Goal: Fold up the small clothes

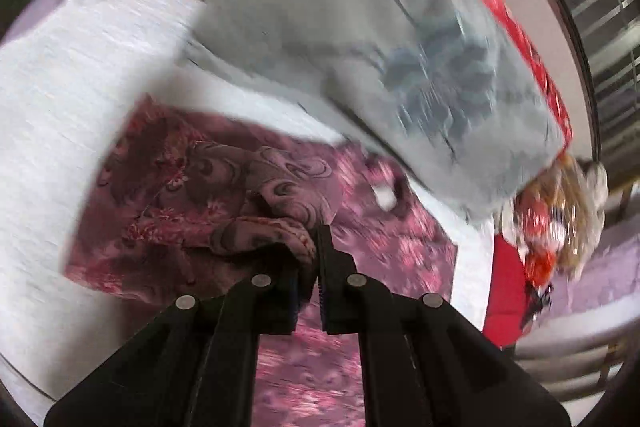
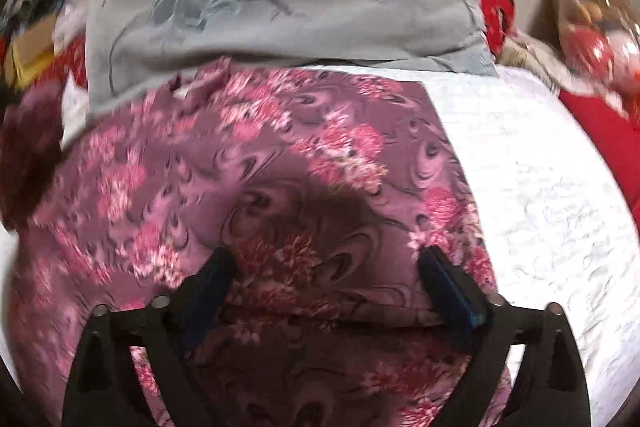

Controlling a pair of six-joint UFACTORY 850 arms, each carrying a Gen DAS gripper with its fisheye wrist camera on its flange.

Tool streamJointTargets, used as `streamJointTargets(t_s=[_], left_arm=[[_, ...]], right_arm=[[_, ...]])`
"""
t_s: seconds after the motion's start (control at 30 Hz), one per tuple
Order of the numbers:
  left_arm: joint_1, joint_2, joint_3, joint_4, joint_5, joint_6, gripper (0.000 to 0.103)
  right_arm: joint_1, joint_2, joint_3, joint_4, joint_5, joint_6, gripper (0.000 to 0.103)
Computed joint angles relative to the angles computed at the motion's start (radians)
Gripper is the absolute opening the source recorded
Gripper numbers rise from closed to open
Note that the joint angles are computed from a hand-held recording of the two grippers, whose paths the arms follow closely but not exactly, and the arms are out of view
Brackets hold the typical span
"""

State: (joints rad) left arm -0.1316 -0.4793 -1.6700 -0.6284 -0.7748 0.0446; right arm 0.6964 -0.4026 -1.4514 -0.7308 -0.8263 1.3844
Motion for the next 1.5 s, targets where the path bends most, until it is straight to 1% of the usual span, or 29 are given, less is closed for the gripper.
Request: streamJointTargets(t_s=[0.07, 0.17, 0.23, 0.3, 0.33, 0.4, 0.47, 0.5, 0.53, 0.57, 0.6, 0.63, 0.67, 0.73, 0.77, 0.83, 0.9, 0.97, 1.0, 1.07, 1.1, 1.17, 1.2, 1.23, 1.27, 1.3, 1.33, 1.4, 1.5], left_arm=[[-0.043, -0.025, -0.008, 0.025, -0.006, -0.018, 0.005], [-0.106, -0.072, -0.014, 0.115, -0.004, -0.087, 0.007], [-0.133, -0.094, -0.008, 0.174, -0.008, -0.134, 0.015], [-0.138, -0.065, 0.045, 0.146, 0.045, -0.102, 0.018], [-0.134, -0.046, 0.066, 0.124, 0.057, -0.070, 0.023], [-0.113, 0.002, 0.119, 0.026, 0.055, 0.030, 0.030], [-0.073, 0.102, 0.244, -0.132, 0.102, 0.183, 0.039], [-0.056, 0.142, 0.290, -0.161, 0.124, 0.225, 0.054], [-0.042, 0.177, 0.333, -0.161, 0.152, 0.232, 0.067], [-0.027, 0.208, 0.373, -0.161, 0.183, 0.230, 0.067], [0.000, 0.234, 0.415, -0.190, 0.202, 0.251, 0.067], [0.027, 0.243, 0.439, -0.220, 0.195, 0.269, 0.067], [0.056, 0.245, 0.457, -0.252, 0.181, 0.277, 0.067], [0.090, 0.239, 0.479, -0.321, 0.169, 0.312, 0.067], [0.099, 0.231, 0.481, -0.323, 0.163, 0.301, 0.067], [0.125, 0.212, 0.484, -0.383, 0.131, 0.325, 0.067], [0.147, 0.206, 0.498, -0.458, 0.100, 0.366, 0.067], [0.155, 0.199, 0.504, -0.486, 0.088, 0.372, 0.067], [0.159, 0.196, 0.506, -0.496, 0.079, 0.377, 0.067], [0.172, 0.195, 0.513, -0.514, 0.061, 0.390, 0.067], [0.173, 0.194, 0.512, -0.514, 0.058, 0.388, 0.067], [0.168, 0.194, 0.508, -0.509, 0.060, 0.379, 0.067], [0.168, 0.196, 0.507, -0.502, 0.059, 0.376, 0.067], [0.165, 0.192, 0.500, -0.494, 0.060, 0.369, 0.067], [0.164, 0.193, 0.500, -0.489, 0.059, 0.367, 0.067], [0.164, 0.187, 0.494, -0.487, 0.059, 0.364, 0.067], [0.164, 0.186, 0.493, -0.488, 0.059, 0.360, 0.067], [0.164, 0.184, 0.493, -0.492, 0.057, 0.358, 0.067], [0.163, 0.184, 0.494, -0.488, 0.057, 0.350, 0.067]], right_arm=[[0.000, -0.014, -0.017, 0.015, -0.014, -0.028, 0.102], [-0.003, -0.005, -0.004, 0.015, 0.007, -0.016, 0.103], [-0.004, -0.004, 0.001, 0.013, 0.007, -0.015, 0.103], [-0.005, -0.006, 0.004, 0.013, 0.008, -0.015, 0.103], [-0.005, -0.012, -0.004, 0.017, 0.008, -0.018, 0.103], [-0.010, -0.002, 0.007, 0.027, 0.022, -0.020, 0.103], [-0.017, 0.003, 0.013, 0.041, 0.037, -0.028, 0.103], [-0.020, 0.000, 0.007, 0.056, 0.034, -0.045, 0.103], [-0.022, -0.008, -0.011, 0.081, 0.016, -0.084, 0.103], [-0.024, -0.023, -0.041, 0.111, -0.017, -0.135, 0.103], [-0.021, -0.039, -0.072, 0.120, -0.053, -0.155, 0.100], [-0.014, -0.042, -0.086, 0.101, -0.059, -0.138, 0.097], [-0.004, -0.033, -0.085, 0.056, -0.024, -0.093, 0.097], [0.011, -0.032, -0.101, 0.018, 0.048, -0.062, 0.098], [0.016, -0.041, -0.121, 0.022, 0.081, -0.073, 0.098], [0.030, -0.086, -0.194, 0.060, 0.135, -0.137, 0.098], [0.048, -0.142, -0.279, 0.076, 0.144, -0.205, 0.098], [0.063, -0.201, -0.368, 0.088, 0.125, -0.269, 0.098], [0.073, -0.248, -0.435, 0.091, 0.099, -0.309, 0.098], [0.086, -0.349, -0.582, 0.089, -0.010, -0.380, 0.097], [0.084, -0.385, -0.633, 0.104, -0.043, -0.414, 0.095], [0.076, -0.425, -0.685, 0.150, -0.055, -0.464, 0.081], [0.065, -0.434, -0.697, 0.199, -0.045, -0.498, 0.057], [0.055, -0.425, -0.684, 0.242, -0.018, -0.506, 0.029], [0.048, -0.398, -0.644, 0.268, 0.023, -0.481, 0.016], [0.040, -0.365, -0.595, 0.264, 0.054, -0.418, 0.007], [0.030, -0.318, -0.525, 0.242, 0.099, -0.335, 0.010], [0.016, -0.225, -0.386, 0.172, 0.166, -0.164, 0.009], [-0.011, -0.112, -0.227, 0.108, 0.186, 0.034, 0.007]])
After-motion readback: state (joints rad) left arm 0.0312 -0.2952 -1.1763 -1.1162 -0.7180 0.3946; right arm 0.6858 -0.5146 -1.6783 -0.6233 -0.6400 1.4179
